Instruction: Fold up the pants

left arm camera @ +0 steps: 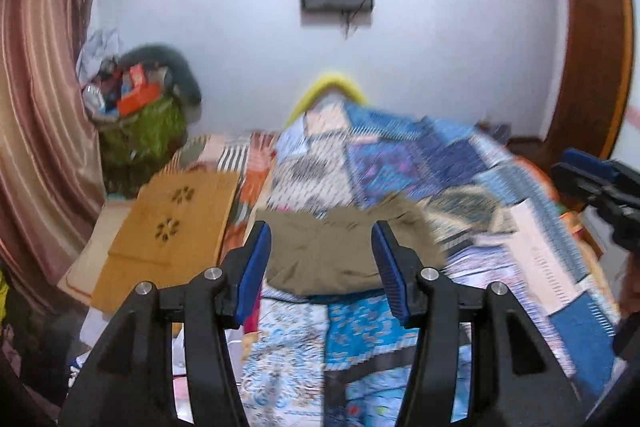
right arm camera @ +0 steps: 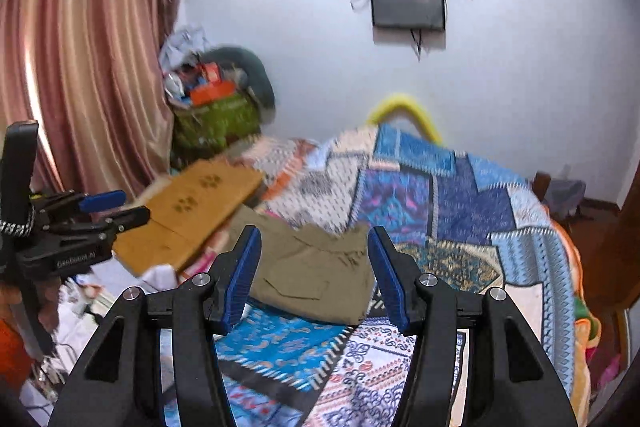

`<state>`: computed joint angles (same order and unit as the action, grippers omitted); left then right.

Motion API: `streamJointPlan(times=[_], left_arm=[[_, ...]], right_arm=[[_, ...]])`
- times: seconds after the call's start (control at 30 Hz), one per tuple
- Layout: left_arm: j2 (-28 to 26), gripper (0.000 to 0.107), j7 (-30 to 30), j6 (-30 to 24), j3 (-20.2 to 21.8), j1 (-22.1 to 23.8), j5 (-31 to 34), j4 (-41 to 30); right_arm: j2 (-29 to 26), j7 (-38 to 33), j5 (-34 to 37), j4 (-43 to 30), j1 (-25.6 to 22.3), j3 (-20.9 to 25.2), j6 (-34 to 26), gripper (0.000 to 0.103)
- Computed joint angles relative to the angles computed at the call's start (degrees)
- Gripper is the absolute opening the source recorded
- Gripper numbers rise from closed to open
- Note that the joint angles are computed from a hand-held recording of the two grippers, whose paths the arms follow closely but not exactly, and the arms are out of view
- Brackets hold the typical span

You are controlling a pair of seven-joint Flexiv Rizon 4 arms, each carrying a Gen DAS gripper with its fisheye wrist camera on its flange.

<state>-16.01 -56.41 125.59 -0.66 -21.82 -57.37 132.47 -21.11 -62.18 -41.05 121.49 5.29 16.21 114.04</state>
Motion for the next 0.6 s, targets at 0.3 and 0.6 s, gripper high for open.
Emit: streamJointPlan(times=[0.3, 0.6], left_arm=[[10.6, 0.052, -5.3, 15.1, -5.2, -5.6, -0.3, 9.7], [11.9, 0.073, -9.8, 30.4, -9.7, -11.4, -5.4, 16.5]], right_arm=[[12.6, -6.3, 9.3, 11.7, 5.3, -3.8, 12.2, 0.051], [19.0, -15.1, 21.0, 20.2, 10.8, -3.2, 19.9, 0.052]])
